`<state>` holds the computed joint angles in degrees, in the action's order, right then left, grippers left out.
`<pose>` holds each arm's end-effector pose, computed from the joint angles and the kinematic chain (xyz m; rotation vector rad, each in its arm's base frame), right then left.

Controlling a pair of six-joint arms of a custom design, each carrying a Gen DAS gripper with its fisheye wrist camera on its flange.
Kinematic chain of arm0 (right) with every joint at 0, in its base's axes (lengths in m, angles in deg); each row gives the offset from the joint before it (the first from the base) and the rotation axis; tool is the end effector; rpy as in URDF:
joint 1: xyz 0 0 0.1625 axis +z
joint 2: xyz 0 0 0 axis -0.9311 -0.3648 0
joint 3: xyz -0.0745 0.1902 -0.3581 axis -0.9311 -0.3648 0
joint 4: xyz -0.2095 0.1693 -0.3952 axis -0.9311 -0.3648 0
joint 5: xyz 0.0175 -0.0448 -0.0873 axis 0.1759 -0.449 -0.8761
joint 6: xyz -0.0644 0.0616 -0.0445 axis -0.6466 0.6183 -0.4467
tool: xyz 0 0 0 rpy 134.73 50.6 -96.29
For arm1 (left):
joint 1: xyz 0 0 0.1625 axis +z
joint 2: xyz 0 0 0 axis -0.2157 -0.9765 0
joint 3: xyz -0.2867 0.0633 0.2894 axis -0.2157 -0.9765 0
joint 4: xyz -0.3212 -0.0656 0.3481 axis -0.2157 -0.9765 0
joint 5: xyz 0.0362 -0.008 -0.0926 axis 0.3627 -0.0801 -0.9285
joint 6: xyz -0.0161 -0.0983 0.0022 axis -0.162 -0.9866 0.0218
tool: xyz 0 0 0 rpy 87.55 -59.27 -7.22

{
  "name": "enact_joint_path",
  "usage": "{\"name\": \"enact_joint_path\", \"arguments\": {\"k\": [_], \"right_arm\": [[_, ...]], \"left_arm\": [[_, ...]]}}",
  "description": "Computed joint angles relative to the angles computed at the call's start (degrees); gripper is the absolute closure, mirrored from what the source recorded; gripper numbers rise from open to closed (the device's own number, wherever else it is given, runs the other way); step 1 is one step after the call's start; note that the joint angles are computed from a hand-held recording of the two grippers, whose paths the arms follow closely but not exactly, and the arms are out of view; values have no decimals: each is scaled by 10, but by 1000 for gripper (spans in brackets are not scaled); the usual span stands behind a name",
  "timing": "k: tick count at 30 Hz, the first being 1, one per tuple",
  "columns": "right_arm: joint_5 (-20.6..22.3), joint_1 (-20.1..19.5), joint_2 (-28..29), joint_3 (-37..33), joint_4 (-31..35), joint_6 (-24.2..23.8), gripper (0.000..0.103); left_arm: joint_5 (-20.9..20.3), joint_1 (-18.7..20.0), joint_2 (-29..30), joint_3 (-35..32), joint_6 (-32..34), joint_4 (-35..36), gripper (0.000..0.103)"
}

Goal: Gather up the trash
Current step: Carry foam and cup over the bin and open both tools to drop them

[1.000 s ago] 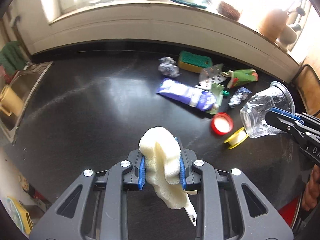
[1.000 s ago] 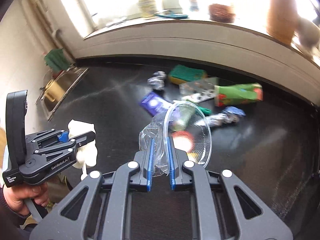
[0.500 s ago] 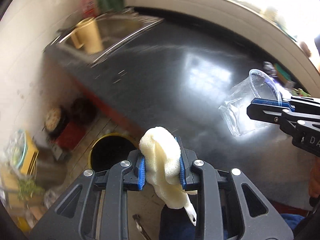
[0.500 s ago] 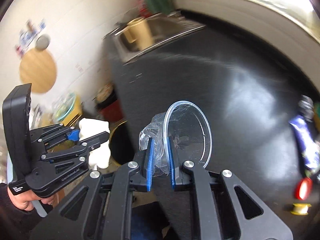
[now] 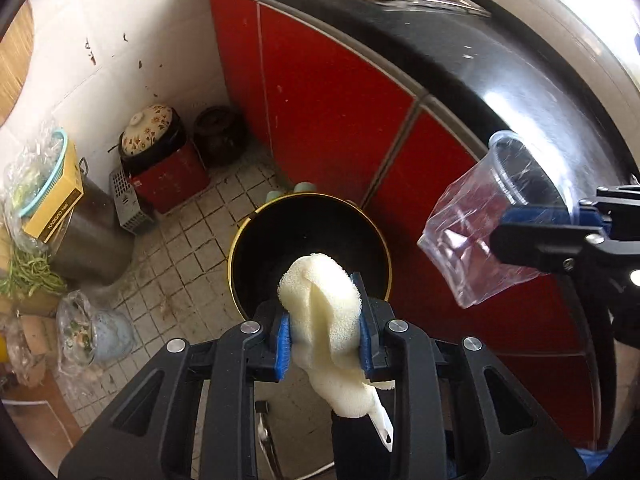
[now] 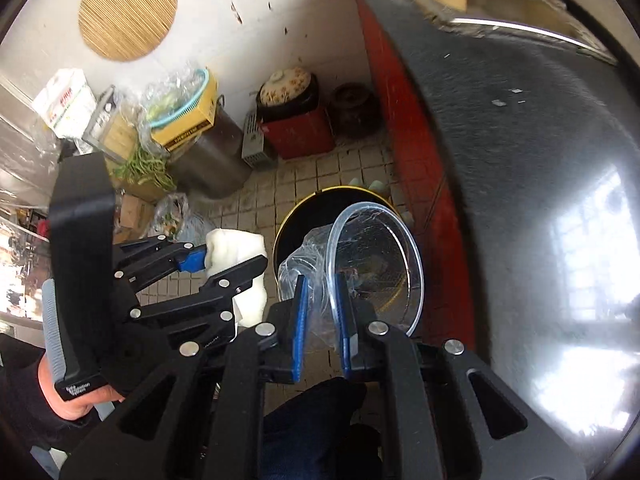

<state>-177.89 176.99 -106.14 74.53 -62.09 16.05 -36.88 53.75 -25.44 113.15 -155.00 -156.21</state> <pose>0.3289 -0.6749 0.1173 1.8025 -2.2149 -0.7628 -0.2593 -0.5064 0.1493 -0.8893 2.0015 -0.8885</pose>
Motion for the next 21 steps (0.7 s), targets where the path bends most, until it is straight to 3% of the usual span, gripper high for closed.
{"name": "enact_joint_path", "arguments": {"k": [10,12,15,16,17,21], "right_arm": [[-50,13,32,32,-54,-13,89],[-53,15,36,35,-63,-21,88],[-59,16,39,34,-70,-22,65],[-60,17,41,32,-72,-19,50],[-59,17,44,30,-72,-18,43],[-55,19,45,20,-58,-13,42]], "left_arm": [[18,37,-24,78,35,-121,76],[21,43,-23,83,46,-135,71],[24,50,-27,93,59,-159,51],[25,52,-27,93,57,-153,48],[27,53,-26,91,54,-149,43],[26,49,-28,90,38,-133,36]]}}
